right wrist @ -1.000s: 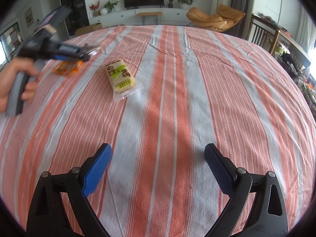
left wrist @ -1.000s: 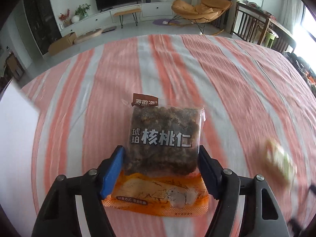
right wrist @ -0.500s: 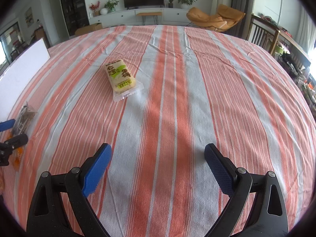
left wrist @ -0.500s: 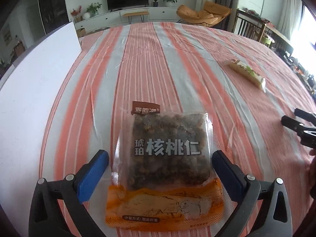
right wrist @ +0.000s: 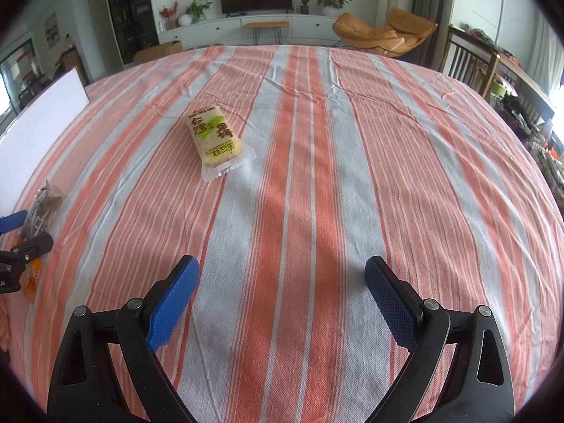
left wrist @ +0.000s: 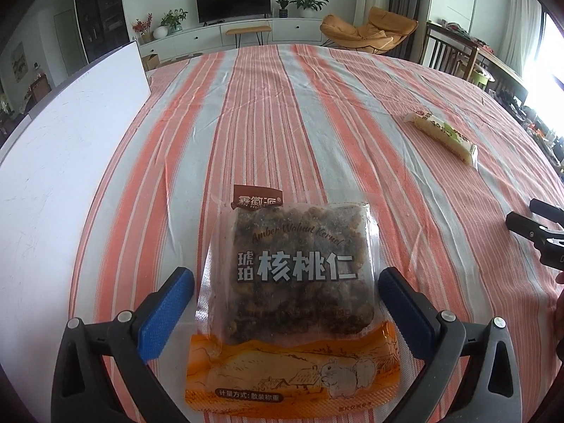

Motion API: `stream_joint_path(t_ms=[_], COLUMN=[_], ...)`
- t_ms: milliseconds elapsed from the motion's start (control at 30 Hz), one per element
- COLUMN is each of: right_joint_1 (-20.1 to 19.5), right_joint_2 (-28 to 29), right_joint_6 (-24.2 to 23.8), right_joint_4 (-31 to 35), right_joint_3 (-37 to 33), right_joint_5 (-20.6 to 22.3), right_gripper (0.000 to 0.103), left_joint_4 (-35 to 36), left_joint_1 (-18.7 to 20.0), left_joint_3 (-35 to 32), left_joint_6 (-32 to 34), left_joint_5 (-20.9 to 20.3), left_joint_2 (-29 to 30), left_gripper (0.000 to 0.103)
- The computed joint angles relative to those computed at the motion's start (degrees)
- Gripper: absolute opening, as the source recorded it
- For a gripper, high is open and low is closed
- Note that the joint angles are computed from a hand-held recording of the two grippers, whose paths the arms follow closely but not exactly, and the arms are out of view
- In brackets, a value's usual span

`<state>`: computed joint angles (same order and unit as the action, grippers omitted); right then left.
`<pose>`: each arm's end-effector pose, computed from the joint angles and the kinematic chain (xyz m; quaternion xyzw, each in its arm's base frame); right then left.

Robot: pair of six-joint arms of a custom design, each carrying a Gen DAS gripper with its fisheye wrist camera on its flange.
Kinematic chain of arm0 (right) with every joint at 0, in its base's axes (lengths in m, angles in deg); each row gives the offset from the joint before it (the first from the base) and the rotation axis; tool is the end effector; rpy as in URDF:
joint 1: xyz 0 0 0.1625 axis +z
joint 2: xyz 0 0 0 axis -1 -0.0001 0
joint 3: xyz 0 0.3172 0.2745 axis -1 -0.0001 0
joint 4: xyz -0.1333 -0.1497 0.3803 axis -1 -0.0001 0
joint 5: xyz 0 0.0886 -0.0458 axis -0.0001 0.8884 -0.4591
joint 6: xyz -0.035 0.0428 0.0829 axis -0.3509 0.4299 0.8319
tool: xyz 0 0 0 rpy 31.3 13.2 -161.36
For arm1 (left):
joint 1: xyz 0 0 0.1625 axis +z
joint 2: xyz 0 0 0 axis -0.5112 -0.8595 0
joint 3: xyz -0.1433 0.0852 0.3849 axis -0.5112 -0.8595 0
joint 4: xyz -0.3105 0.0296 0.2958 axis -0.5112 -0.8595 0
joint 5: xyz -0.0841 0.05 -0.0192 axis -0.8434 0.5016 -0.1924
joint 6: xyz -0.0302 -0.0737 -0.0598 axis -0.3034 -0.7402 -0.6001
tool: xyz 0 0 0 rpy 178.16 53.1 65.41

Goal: Organize snacks
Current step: 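Grasp the green-printed rice cracker packet with the right tool while the left tool holds the walnut bag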

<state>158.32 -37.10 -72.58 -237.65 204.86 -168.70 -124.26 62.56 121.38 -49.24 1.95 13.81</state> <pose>-0.0588 -0.4655 0.2278 0.2981 -0.8801 0.2177 0.2986 -0.1699 -0.3574 -0.0035 0.0597 0.8759 -0.3025 0.3711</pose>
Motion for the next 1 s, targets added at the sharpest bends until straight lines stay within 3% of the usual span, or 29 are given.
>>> stream_joint_path(t_ms=[600, 733, 767, 800, 833, 900, 1000], right_joint_1=[-0.03, -0.01, 0.47, 2.07, 3.38, 5.17, 9.03], right_joint_2=[0.01, -0.07, -0.46, -0.6, -0.83, -1.34, 1.52], right_joint_6=[-0.08, -0.04, -0.69, -1.12, 0.5, 4.9, 5.98], right_joint_4=[0.03, 1.03, 3.82, 9.02, 14.48, 21.64, 22.13], right_joint_3=[-0.03, -0.31, -1.12, -3.09, -5.16, -8.37, -11.47], right_joint_5=[0.04, 0.05, -0.86, -4.17, -5.88, -4.43, -5.07], right_gripper=[0.097, 0.1, 0.1, 0.099, 0.098, 0.098, 0.098], left_joint_4=[-0.29, 2.33, 2.22, 1.81, 1.29, 0.79, -0.65], left_joint_1=[0.02, 1.77, 2.07, 1.79, 1.06, 0.87, -0.07], left_joint_3=[0.04, -1.17, -1.2, -0.8, -0.26, 0.14, 1.2], left_joint_6=[0.19, 3.36, 4.06, 4.06, 4.04, 3.45, 2.13], left_joint_5=[-0.05, -3.95, -4.48, -3.79, -2.67, -2.7, -2.67], left_joint_2=[0.06, -2.4, -2.84, -3.08, -3.12, -3.61, -4.0], left_gripper=[0.103, 0.103, 0.101, 0.086, 0.078, 0.072, 0.07])
